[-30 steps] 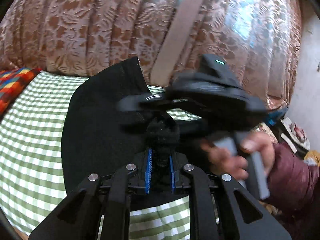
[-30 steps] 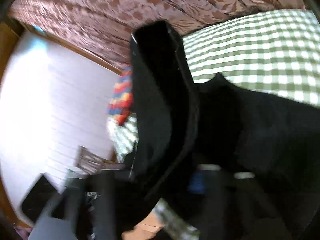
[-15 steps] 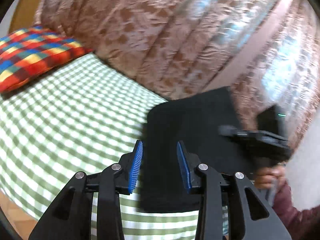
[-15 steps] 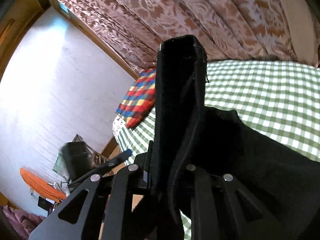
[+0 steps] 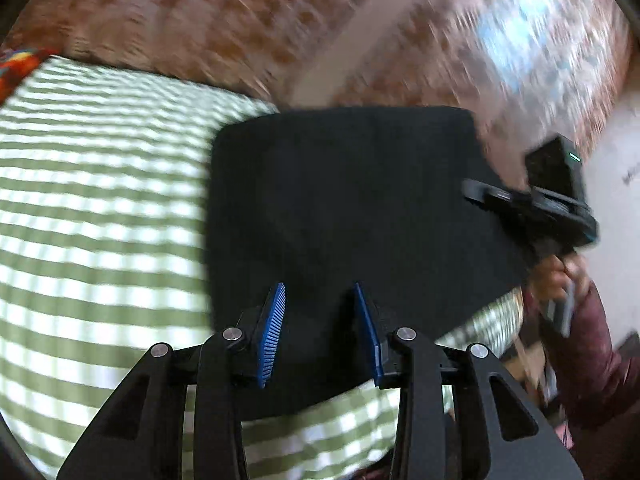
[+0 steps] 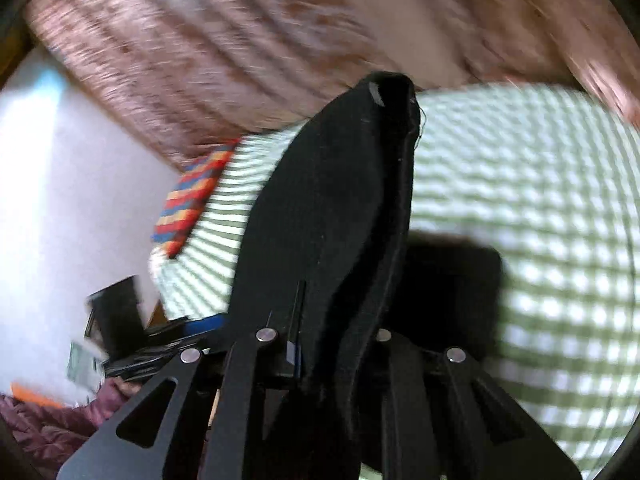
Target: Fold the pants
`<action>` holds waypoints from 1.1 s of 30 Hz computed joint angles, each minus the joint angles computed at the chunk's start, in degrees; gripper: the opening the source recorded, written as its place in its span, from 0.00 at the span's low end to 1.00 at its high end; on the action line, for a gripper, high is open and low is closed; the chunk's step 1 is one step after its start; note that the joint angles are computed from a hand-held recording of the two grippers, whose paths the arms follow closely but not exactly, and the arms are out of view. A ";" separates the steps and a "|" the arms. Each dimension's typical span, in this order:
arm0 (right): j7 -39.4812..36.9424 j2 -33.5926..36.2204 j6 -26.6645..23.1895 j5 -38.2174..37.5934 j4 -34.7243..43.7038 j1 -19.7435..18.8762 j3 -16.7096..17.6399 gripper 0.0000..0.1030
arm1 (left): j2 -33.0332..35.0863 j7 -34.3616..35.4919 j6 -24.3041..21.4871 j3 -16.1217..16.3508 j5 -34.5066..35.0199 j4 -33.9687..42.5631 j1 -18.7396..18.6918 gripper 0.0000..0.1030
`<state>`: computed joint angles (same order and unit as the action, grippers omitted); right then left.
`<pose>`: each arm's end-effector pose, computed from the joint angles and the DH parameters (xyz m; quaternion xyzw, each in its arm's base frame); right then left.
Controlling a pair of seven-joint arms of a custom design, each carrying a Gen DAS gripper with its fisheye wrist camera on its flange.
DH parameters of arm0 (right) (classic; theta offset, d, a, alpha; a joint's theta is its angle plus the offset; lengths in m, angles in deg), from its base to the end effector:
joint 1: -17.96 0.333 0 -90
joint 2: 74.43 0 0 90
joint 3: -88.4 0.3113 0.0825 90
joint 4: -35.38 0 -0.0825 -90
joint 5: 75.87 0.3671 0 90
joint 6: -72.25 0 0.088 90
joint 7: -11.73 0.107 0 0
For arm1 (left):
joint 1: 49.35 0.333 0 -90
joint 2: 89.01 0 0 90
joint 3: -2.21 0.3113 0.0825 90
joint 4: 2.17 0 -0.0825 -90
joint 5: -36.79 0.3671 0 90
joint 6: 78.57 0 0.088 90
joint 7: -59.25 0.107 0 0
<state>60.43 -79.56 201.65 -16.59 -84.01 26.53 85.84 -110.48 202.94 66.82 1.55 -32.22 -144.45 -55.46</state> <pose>0.5359 0.0790 0.5065 -0.7067 0.5564 0.0927 0.4271 0.4393 -0.0414 0.4686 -0.5797 0.6806 -0.4478 0.0129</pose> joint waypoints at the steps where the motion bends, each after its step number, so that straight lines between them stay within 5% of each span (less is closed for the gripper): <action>1: 0.58 0.79 0.56 -0.41 -0.94 -0.41 -0.31 0.13 | 0.21 -0.30 0.03 -0.68 1.03 0.04 -0.23 0.34; 7: -3.83 2.18 -0.84 12.48 -5.78 -3.34 -1.04 0.20 | 0.91 -1.96 0.73 -2.24 3.51 0.60 -1.46 0.34; 13: -2.58 -7.75 3.43 12.25 -12.95 -3.33 -2.19 0.29 | -0.37 -2.60 0.23 -0.89 4.10 0.05 -2.08 0.34; 19: -1.06 -18.67 -1.31 10.69 -21.14 -1.67 -5.79 0.30 | -1.37 -0.61 -0.88 0.13 0.46 -0.02 -1.77 0.34; 21: 0.76 -20.61 -1.20 10.72 -23.47 -0.85 -6.09 0.41 | -1.42 -0.47 -0.18 -0.02 0.15 0.01 -1.61 0.34; 24: 3.82 -19.78 1.58 11.55 -24.65 0.39 -5.72 0.45 | -0.62 -0.51 -0.23 0.03 -0.24 0.60 -1.38 0.34; 27: 5.25 -16.82 3.77 14.56 -24.22 1.16 -6.06 0.41 | -0.34 -0.58 -0.20 -0.25 -0.37 0.71 -1.34 0.34; 29: 6.12 -15.82 5.94 14.28 -23.76 1.15 -5.01 0.27 | -0.59 -0.61 -0.01 -0.57 0.07 0.46 -1.31 0.34; 30: 6.21 -15.71 7.10 14.24 -23.65 1.26 -4.59 0.12 | -0.75 -0.64 0.22 -0.71 0.29 0.32 -1.34 0.34; 33: 5.47 -17.54 8.60 12.76 -23.94 1.81 -4.18 0.07 | -1.39 -0.32 0.18 -0.55 0.38 -0.20 -1.61 0.34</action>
